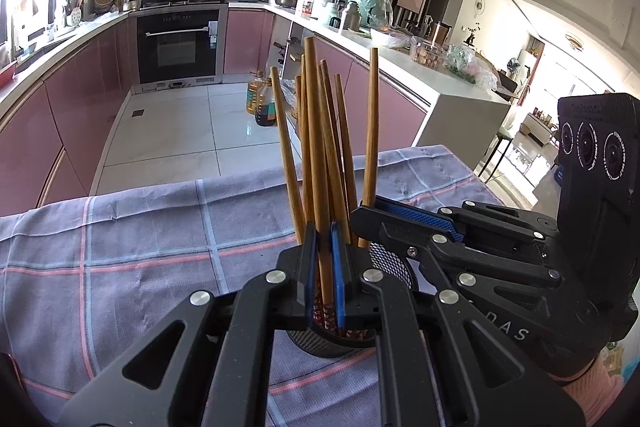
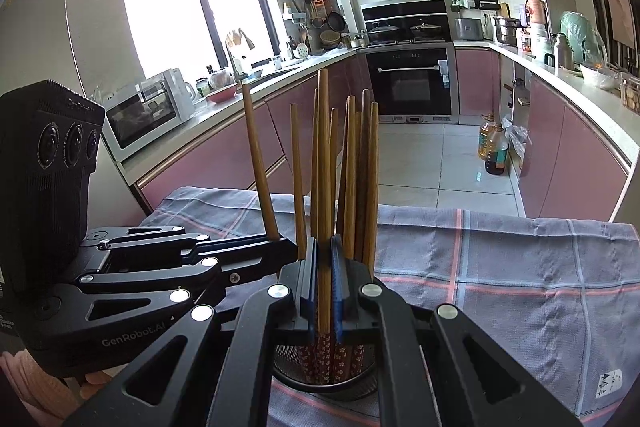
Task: Organize utensils
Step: 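Lower both chopsticks into the mesh holder among the others, then open the left tool while the right tool opens, releasing both chopsticks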
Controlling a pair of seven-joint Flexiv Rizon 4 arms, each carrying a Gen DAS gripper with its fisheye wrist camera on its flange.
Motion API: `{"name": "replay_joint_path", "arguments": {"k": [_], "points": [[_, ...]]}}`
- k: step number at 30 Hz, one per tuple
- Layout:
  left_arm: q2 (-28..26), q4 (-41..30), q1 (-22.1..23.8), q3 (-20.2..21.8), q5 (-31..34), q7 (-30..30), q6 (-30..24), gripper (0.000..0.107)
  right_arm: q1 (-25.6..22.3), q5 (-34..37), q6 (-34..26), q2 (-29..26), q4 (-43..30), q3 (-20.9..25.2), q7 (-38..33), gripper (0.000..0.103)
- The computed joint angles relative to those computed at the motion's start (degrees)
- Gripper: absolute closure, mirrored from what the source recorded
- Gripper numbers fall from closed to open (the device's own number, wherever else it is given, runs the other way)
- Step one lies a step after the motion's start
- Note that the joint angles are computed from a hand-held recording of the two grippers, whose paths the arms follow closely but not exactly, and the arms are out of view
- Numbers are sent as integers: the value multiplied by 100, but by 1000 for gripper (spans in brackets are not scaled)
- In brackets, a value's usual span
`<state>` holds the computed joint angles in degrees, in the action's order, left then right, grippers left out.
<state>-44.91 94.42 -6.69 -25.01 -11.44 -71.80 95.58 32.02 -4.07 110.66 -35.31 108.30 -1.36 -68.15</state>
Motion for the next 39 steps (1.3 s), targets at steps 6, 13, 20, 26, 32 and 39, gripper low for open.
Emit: {"name": "replay_joint_path", "arguments": {"k": [6, 13, 20, 26, 32, 39], "points": [[-63, -102, -40, 49, -16, 24, -71, 99, -226, -109, -10, -62, -68, 183, 60, 97], [-133, -224, -106, 112, -91, 47, -180, 99, -465, -298, -72, -135, -180, 390, 203, 97], [-162, -253, -134, 136, -130, 85, -191, 99, -704, -479, -68, -190, -229, 605, 375, 95], [-181, -248, -162, 148, -138, 76, -138, 99, -724, -554, -33, -198, -208, 598, 425, 95], [-99, 98, -87, 151, 20, -129, 473, 73, -515, -411, 142, -103, 2, 393, 340, 88], [261, 834, -472, 1031, 252, -913, 1778, 34, 603, 561, 462, 136, 451, -556, -181, 58]]}}
